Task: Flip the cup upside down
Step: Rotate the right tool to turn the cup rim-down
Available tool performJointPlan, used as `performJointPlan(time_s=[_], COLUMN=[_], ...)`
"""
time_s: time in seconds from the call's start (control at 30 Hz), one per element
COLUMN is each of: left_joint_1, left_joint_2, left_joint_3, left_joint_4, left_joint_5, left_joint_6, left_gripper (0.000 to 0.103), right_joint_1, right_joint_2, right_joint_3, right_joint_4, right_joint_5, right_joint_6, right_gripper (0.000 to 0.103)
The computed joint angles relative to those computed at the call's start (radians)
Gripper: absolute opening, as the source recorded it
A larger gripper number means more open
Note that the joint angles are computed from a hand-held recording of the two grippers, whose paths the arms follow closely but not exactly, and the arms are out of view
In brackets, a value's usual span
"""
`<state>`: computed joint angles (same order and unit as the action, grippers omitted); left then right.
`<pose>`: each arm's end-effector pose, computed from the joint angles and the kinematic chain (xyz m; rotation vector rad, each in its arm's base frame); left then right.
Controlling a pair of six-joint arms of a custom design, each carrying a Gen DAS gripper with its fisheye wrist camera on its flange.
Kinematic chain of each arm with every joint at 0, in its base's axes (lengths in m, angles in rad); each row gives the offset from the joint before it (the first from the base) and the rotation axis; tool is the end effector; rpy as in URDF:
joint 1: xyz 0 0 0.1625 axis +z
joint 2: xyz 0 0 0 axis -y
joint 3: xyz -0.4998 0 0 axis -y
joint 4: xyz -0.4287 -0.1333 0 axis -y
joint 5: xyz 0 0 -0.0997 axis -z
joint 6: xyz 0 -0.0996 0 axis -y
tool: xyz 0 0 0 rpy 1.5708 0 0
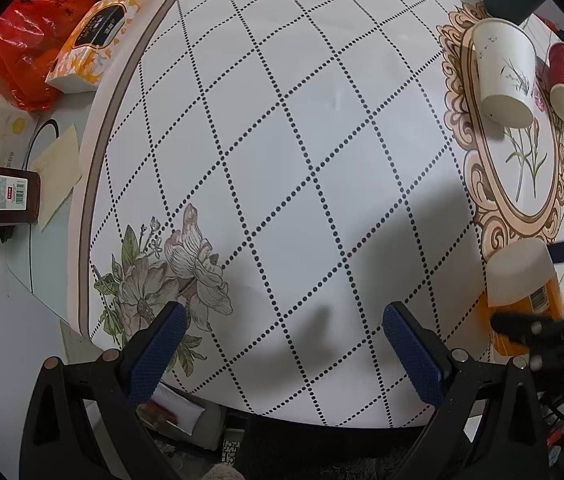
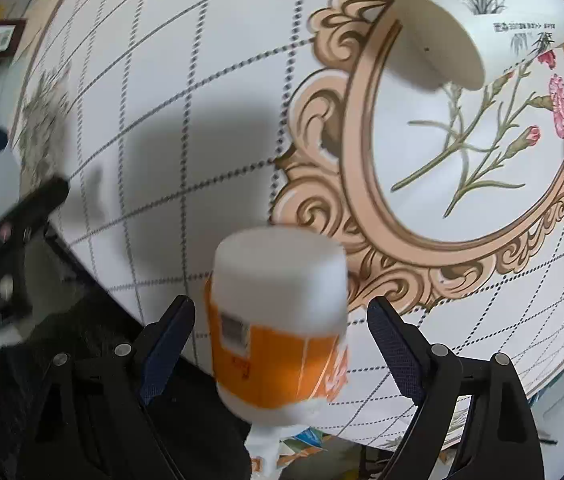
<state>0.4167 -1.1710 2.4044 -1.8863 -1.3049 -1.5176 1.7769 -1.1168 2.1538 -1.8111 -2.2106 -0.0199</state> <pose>-0.2287 -0.2756 0.0808 -0.2538 2.1826 -0.0330 0.1643 -0.4253 0.1155 0.5771 -2.2457 -0.8915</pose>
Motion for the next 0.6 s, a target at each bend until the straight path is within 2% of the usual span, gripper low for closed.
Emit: performJointPlan(time_s=[0.03, 0.13, 0.37, 0.47, 0.6], left_joint_1=[-0.001, -0.005, 0.001, 0.015, 0.041], left_joint_2=[0.003, 0.008, -0.013, -0.017, -0.027], left_joint_3=[0.002, 0.01, 0.041, 0.046, 0.041], left_joint_4=[-0.008, -0.028, -0.076, -0.097, -0.102], left_joint_5=[-0.003, -0.011, -0.025, -0.023, -0.011], left_joint_6=[0.003, 0.008, 0.023, 0.036, 0.054], left_gripper=[0.101, 0.101, 0.101, 0.101, 0.101], right_joint_1=[-0.005, -0.026, -0.047, -0.058, -0.072], right_joint_2=[0.001, -0.004, -0.109, -0.187, -0.294], right_joint_3=[0.0, 0.01, 0.065, 0.112, 0.184], right_joint_4=[-0.01, -0.07, -0.202, -0.306, -0.517], right_joint_5=[0.0, 0.001, 0.039, 0.073, 0.109], right_joint_6=[0.004, 0.021, -0.021, -0.045, -0.096], right_gripper=[0.09, 0.069, 0.069, 0.069, 0.069])
